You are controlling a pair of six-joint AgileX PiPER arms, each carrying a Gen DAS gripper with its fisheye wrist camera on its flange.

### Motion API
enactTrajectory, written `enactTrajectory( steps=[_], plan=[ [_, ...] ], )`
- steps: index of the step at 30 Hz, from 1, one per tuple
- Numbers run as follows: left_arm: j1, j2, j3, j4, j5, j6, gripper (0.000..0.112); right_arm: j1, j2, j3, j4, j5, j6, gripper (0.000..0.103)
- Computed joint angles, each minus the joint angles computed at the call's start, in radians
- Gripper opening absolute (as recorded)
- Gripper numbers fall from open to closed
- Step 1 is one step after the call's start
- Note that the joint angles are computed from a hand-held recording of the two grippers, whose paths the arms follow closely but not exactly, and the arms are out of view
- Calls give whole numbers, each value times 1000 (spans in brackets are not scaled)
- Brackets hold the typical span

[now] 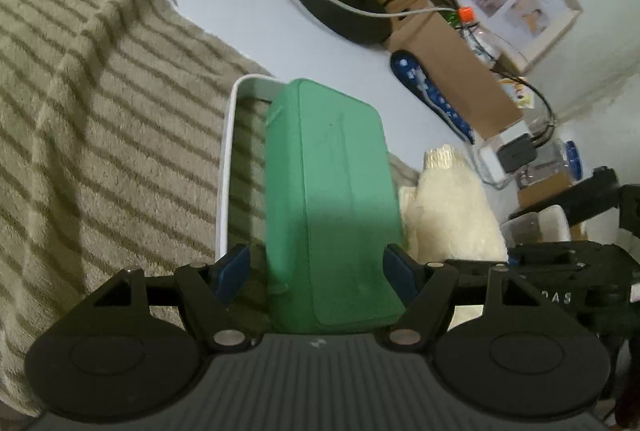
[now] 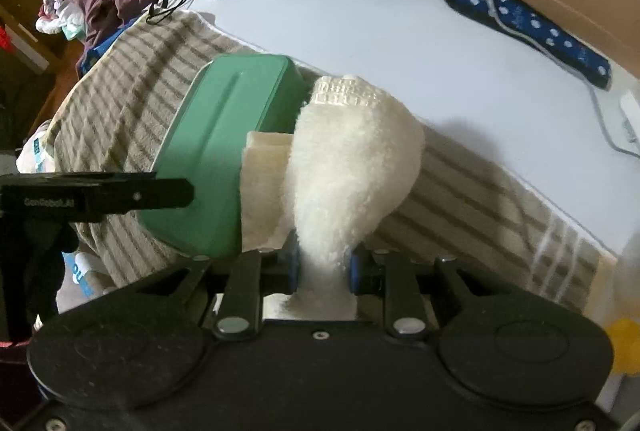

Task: Clean container
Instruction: 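Rub the cloth along the container's long edge with the right gripper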

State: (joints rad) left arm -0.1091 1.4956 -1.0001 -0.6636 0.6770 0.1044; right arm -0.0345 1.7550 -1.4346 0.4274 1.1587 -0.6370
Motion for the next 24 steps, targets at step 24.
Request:
enactTrajectory(
  steps=[24],
  plan=[
    [-158,-12,-154,357,-31,177,44,85,57,-9,92,35,4,23]
  ],
)
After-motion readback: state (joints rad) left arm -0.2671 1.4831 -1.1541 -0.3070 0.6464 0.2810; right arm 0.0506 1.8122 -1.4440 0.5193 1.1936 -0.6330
